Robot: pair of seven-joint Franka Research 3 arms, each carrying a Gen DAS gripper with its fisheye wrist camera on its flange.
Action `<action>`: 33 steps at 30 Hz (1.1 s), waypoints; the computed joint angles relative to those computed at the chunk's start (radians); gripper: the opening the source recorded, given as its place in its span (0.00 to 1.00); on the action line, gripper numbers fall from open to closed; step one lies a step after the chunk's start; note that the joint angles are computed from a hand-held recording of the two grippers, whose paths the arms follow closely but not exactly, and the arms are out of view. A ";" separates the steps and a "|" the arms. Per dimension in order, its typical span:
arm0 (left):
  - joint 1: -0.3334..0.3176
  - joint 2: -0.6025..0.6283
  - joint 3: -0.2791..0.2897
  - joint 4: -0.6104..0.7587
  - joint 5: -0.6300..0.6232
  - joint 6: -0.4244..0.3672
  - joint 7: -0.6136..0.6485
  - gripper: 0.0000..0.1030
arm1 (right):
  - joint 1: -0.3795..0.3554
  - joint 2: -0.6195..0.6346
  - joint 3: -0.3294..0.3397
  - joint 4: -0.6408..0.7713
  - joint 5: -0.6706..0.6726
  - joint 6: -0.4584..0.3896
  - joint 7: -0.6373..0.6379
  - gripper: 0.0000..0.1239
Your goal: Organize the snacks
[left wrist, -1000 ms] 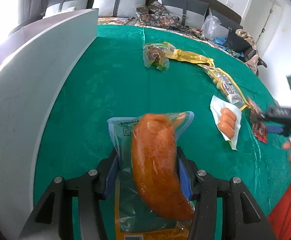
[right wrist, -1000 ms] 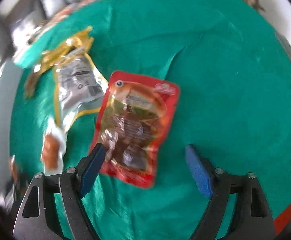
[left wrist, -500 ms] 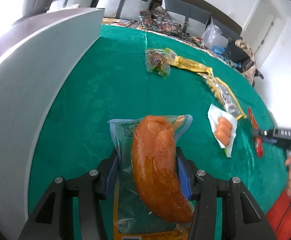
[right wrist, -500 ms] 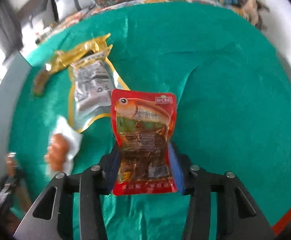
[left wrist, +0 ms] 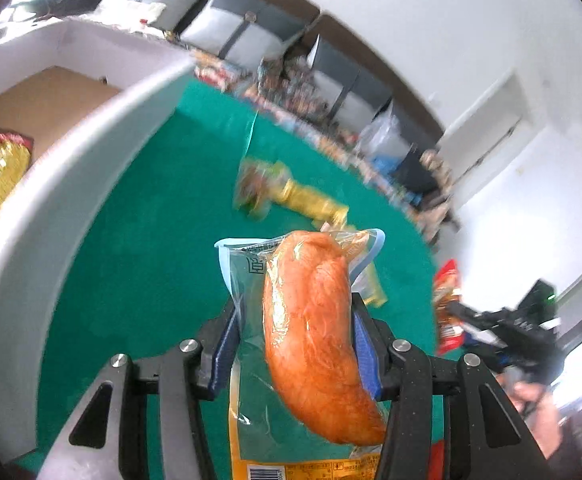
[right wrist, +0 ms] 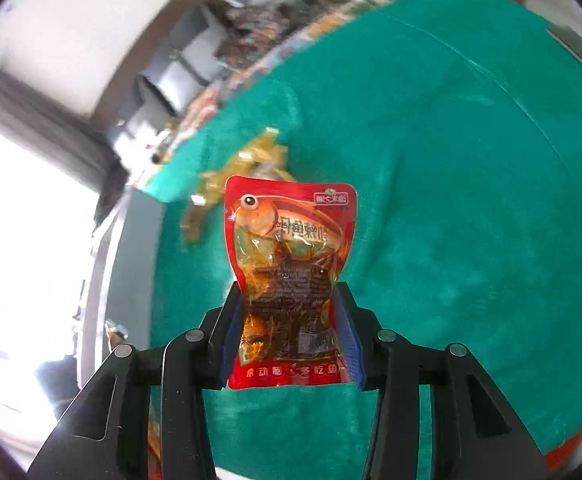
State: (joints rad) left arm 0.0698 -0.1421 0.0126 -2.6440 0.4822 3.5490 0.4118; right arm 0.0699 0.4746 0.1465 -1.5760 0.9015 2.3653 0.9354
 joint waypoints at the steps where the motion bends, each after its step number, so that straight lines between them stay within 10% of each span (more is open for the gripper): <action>1: 0.006 -0.034 0.009 -0.017 0.000 0.004 -0.007 0.48 | 0.002 -0.008 0.015 0.006 0.013 -0.009 -0.014 0.36; 5: 0.059 -0.242 0.043 -0.110 -0.038 -0.058 0.048 0.48 | 0.039 -0.053 0.067 0.045 0.068 -0.083 -0.080 0.37; 9: 0.210 -0.447 0.030 -0.156 -0.063 -0.288 0.155 0.49 | 0.129 -0.055 0.107 0.133 0.087 -0.170 -0.121 0.37; 14: 0.379 -0.453 -0.014 -0.097 -0.076 -0.578 0.222 0.79 | 0.300 0.000 0.133 0.239 0.015 -0.162 -0.103 0.55; 18: 0.442 -0.428 -0.029 -0.078 -0.057 -0.687 0.247 0.80 | 0.400 0.156 0.145 0.449 -0.182 -0.234 0.071 0.59; 25: 0.410 -0.496 -0.066 -0.174 -0.077 -0.585 0.155 0.86 | 0.337 0.078 0.105 0.255 -0.143 -0.127 -0.060 0.59; 33: 0.155 -0.295 -0.113 -0.045 -0.152 -0.412 0.220 0.99 | 0.296 0.063 -0.080 -0.048 -0.406 0.408 -0.042 0.58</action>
State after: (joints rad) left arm 0.2249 -0.4370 -0.1002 -2.6889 0.3298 3.1374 0.6317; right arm 0.3656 0.5376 0.0662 -1.6236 0.4959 2.7731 0.8936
